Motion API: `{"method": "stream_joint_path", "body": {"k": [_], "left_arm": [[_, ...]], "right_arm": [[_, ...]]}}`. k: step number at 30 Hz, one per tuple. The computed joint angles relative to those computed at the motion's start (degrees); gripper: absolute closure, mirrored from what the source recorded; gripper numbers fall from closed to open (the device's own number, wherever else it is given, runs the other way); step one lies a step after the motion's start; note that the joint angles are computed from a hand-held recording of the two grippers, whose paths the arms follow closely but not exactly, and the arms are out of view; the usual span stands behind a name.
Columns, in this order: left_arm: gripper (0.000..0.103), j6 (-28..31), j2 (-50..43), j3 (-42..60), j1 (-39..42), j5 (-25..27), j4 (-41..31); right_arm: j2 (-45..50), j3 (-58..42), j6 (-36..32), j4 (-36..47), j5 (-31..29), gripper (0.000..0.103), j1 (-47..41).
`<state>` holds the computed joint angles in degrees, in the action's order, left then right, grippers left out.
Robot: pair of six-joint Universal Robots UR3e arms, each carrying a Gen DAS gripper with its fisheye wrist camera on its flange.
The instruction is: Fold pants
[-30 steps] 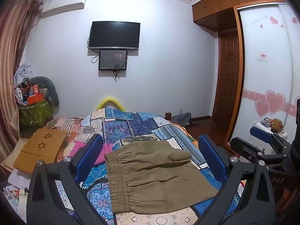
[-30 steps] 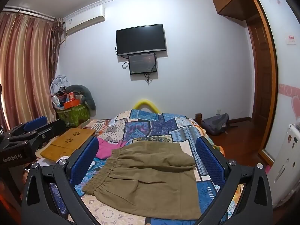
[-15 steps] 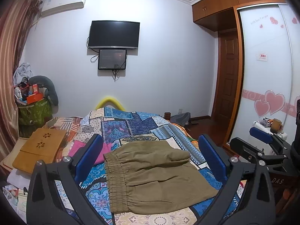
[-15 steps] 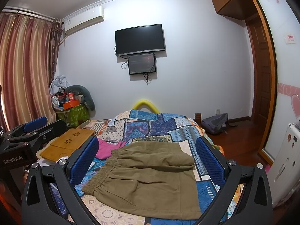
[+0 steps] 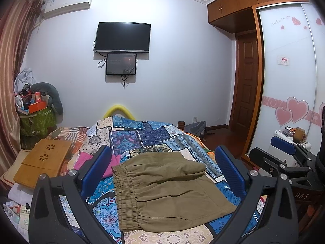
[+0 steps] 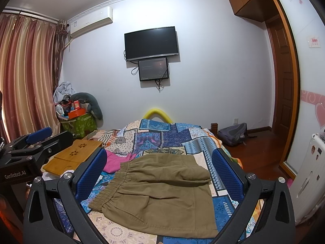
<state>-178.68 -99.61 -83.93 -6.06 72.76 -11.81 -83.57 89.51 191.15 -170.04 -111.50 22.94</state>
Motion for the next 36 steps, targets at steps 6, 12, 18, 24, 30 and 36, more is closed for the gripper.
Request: {"method": "stream_joint_path", "body": {"k": [6, 12, 18, 24, 30, 36], "left_arm": [[0.000, 0.03, 0.13, 0.11, 0.06, -0.02, -0.21], [0.000, -0.07, 0.26, 0.00, 0.07, -0.08, -0.15], [0.000, -0.06, 0.16, 0.43, 0.00, -0.02, -0.51], [0.000, 0.04, 0.18, 0.54, 0.04, -0.12, -0.71], [0.000, 0.09, 0.14, 0.77, -0.11, 0.01, -1.00], [0.000, 0.18, -0.31, 1.83, -0.48, 0.31, -1.87]], "right_arm": [[-0.06, 0.02, 0.05, 0.06, 0.05, 0.000, -0.09], [-0.08, 0.05, 0.02, 0.00, 0.17, 0.000, -0.23], [-0.13, 0.13, 0.03, -0.07, 0.21, 0.000, -0.24], [-0.10, 0.19, -0.01, -0.20, 0.11, 0.000, -0.19], [-0.46, 0.36, 0.18, 0.07, 0.44, 0.000, -0.51], [-0.55, 0.43, 0.21, 0.09, 0.60, 0.000, -0.69]]}}
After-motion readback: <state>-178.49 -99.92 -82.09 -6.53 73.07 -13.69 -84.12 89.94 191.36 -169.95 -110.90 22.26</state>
